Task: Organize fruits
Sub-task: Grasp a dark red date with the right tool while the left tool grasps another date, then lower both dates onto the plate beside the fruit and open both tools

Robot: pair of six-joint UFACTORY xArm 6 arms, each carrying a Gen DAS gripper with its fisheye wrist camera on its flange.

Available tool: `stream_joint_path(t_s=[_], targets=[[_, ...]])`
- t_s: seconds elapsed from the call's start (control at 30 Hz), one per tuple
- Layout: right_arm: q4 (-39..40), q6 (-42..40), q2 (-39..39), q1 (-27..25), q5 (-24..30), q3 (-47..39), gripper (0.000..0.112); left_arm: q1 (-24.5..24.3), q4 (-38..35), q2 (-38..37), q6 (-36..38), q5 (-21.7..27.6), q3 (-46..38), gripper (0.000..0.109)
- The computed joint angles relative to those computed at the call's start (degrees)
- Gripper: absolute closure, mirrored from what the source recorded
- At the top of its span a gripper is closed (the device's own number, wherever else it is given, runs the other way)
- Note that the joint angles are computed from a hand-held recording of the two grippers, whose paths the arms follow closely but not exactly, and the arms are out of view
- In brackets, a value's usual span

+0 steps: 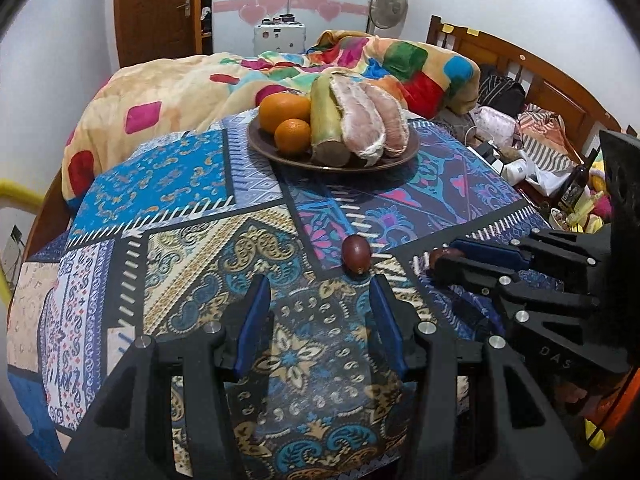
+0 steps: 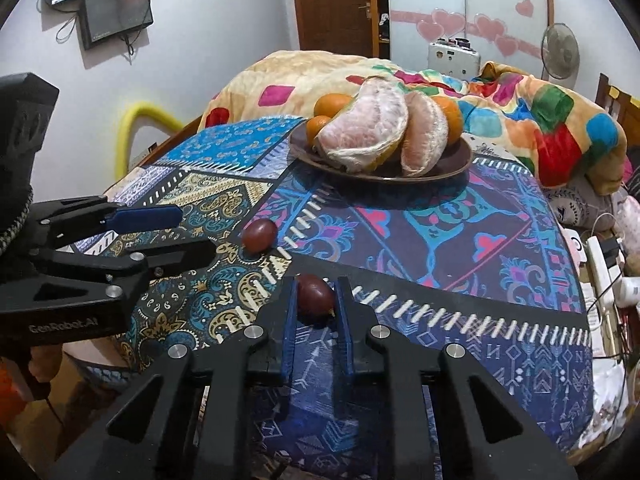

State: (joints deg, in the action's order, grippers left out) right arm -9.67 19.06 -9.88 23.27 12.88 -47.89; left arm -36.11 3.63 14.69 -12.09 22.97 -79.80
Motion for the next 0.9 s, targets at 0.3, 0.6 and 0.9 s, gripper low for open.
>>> stream_joint_path(t_s=[0.3, 0.6, 0.9], targets=[[-2.12, 1.77, -2.72, -3.08, -0.54, 1.41, 0.095, -1.21, 0.92, 4.41, 0.54, 2.52, -6.23, 0.071], [-1.7, 0.95, -3.9, -5.17, -0.92, 2.7, 0.095, -1.73, 1.57, 7.98, -0.08, 4.46, -10.3, 0.091], [1.46, -2.12, -3.53, -6.38, -1.92, 2.55, 0.095, -1.09, 1.68, 7.0, -0.46, 3.47, -9.16, 0.092]])
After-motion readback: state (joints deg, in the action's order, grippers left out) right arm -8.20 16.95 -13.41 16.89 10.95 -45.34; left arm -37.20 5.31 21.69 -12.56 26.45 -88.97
